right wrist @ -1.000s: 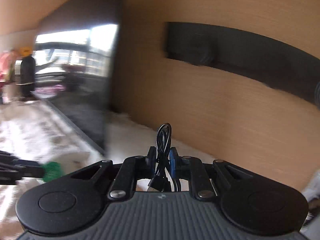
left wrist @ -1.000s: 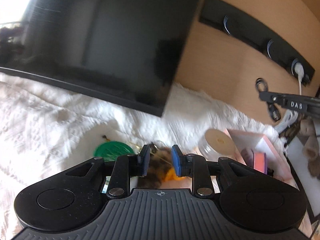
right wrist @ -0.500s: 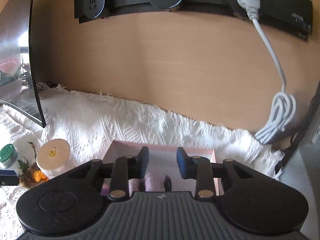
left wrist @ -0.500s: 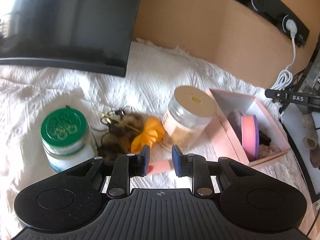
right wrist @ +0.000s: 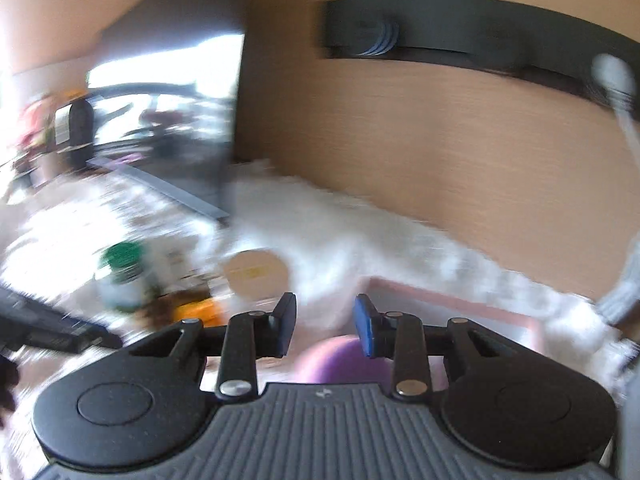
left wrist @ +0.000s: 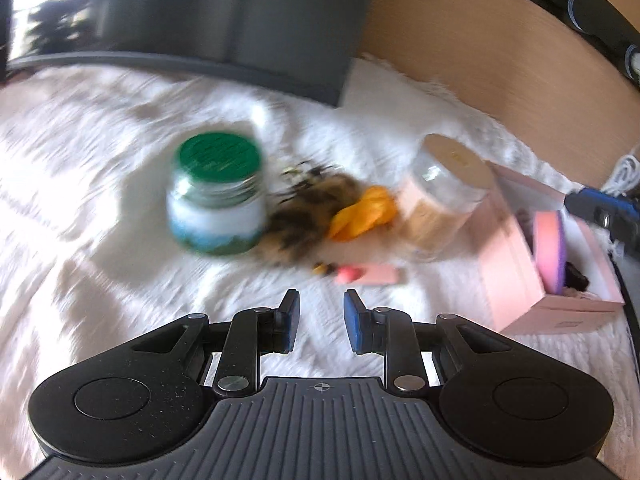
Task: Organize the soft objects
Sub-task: 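Carry the black cable into the pink box and open the right gripper, then grasp the small pink item beside the orange flower with the left gripper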
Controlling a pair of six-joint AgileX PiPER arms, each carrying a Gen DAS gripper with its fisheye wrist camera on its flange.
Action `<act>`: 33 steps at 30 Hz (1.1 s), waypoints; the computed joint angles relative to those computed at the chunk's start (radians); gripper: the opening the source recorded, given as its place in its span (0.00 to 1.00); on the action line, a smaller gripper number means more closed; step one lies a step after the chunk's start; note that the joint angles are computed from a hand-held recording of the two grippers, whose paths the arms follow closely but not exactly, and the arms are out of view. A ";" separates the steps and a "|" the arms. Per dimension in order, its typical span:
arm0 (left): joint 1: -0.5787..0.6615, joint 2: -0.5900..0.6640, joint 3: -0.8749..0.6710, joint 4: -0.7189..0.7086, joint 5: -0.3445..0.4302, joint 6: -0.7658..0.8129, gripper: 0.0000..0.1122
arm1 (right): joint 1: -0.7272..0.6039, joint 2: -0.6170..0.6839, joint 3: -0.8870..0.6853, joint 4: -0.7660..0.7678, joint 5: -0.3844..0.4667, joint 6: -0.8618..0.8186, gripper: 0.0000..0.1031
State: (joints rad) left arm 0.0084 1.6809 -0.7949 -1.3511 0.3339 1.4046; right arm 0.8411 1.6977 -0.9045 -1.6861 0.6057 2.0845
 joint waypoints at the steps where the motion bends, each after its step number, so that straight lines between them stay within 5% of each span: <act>1: 0.021 0.001 0.008 -0.001 0.016 0.005 0.24 | 0.023 0.018 -0.011 -0.009 -0.015 -0.008 0.37; 8: 0.179 0.045 -0.073 -0.075 0.246 0.247 0.24 | 0.132 0.194 -0.177 0.130 -0.066 -0.160 0.40; 11: 0.194 0.105 -0.205 0.095 0.347 0.128 0.24 | 0.145 0.291 -0.309 0.322 -0.037 -0.305 0.40; 14: 0.171 0.175 -0.285 0.158 0.442 0.213 0.24 | 0.141 0.377 -0.447 0.513 -0.010 -0.461 0.40; 21: 0.008 0.332 -0.426 0.297 0.389 0.308 0.24 | 0.182 0.389 -0.431 0.685 0.034 -0.525 0.41; 30: -0.099 0.365 -0.433 0.393 0.188 0.212 0.29 | 0.184 0.331 -0.256 0.511 -0.079 -0.300 0.43; 33: -0.101 0.375 -0.467 0.477 0.186 0.102 0.30 | 0.177 0.316 -0.228 0.476 -0.100 -0.252 0.43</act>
